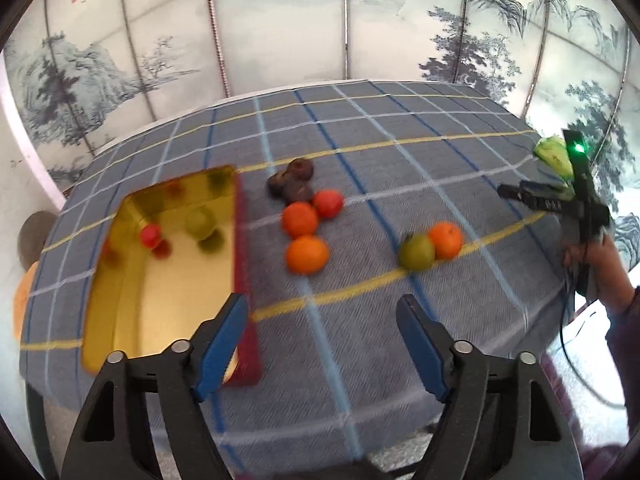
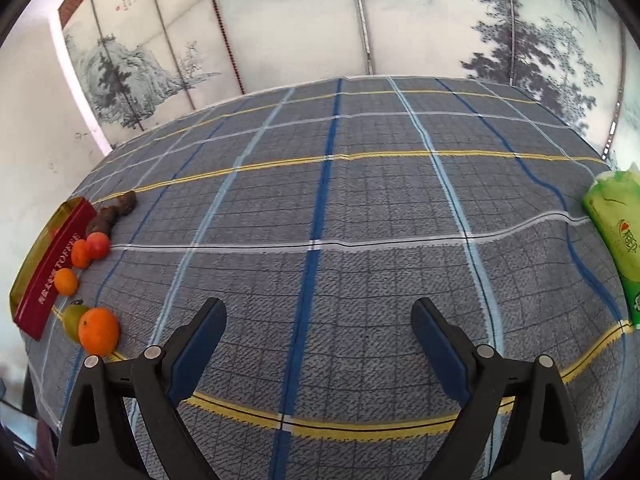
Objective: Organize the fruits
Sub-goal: 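Grasp an orange with the left gripper while the right gripper withdraws, then carry the orange into the tin with the left gripper while the right gripper grasps a lime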
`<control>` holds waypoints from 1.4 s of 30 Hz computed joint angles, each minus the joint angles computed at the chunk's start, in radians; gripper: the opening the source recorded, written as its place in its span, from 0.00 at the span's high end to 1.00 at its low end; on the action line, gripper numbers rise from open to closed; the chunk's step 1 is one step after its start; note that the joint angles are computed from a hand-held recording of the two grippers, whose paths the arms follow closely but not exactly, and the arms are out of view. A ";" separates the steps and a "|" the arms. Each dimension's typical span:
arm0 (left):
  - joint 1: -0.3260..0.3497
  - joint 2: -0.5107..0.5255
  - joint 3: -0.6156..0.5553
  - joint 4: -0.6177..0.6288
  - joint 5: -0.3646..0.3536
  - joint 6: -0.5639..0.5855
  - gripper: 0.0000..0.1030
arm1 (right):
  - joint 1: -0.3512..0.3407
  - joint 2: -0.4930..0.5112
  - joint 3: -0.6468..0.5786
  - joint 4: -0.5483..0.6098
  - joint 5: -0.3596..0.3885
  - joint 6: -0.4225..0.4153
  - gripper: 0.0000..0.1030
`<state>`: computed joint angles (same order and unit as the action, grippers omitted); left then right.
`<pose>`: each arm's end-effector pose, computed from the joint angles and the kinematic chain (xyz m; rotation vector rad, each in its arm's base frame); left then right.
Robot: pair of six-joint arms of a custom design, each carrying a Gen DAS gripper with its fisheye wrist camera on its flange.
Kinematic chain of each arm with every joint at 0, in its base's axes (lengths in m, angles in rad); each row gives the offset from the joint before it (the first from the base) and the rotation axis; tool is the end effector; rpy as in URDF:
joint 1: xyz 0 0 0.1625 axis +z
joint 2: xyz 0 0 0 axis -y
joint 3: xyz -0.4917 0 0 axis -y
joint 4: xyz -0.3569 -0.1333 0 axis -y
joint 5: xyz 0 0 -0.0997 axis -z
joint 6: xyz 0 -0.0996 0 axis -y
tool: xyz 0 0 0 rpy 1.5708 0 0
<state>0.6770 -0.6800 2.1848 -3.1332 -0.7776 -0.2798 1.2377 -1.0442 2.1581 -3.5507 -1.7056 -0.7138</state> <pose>-0.2691 -0.4784 0.0515 0.7091 2.3340 -0.6241 -0.0647 -0.5536 0.2793 0.3885 -2.4206 0.8984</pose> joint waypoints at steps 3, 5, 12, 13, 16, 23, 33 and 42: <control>0.045 0.040 -0.089 0.032 -0.025 0.028 0.48 | -0.016 -0.013 0.015 -0.006 0.048 0.003 0.06; 0.077 0.059 -0.145 0.089 -0.032 0.016 0.56 | -0.021 -0.020 0.021 -0.001 0.067 0.006 0.06; 0.132 0.101 -0.241 0.193 -0.026 0.028 0.57 | -0.028 -0.032 0.031 0.018 0.110 -0.018 0.05; 0.132 0.109 -0.248 0.203 -0.014 0.030 0.57 | -0.029 -0.034 0.031 0.022 0.116 -0.020 0.05; 0.144 0.123 -0.270 0.242 -0.001 0.018 0.57 | -0.035 -0.039 0.032 0.032 0.131 -0.019 0.05; 0.154 0.167 -0.285 0.233 0.038 0.064 0.62 | -0.037 -0.039 0.034 0.032 0.141 -0.025 0.04; 0.055 0.085 -0.145 0.079 -0.023 0.006 0.63 | -0.053 -0.117 0.068 0.217 0.349 -0.205 0.12; -0.007 0.010 -0.046 0.071 -0.035 -0.084 0.63 | 0.234 -0.040 -0.060 0.674 0.026 -0.614 0.27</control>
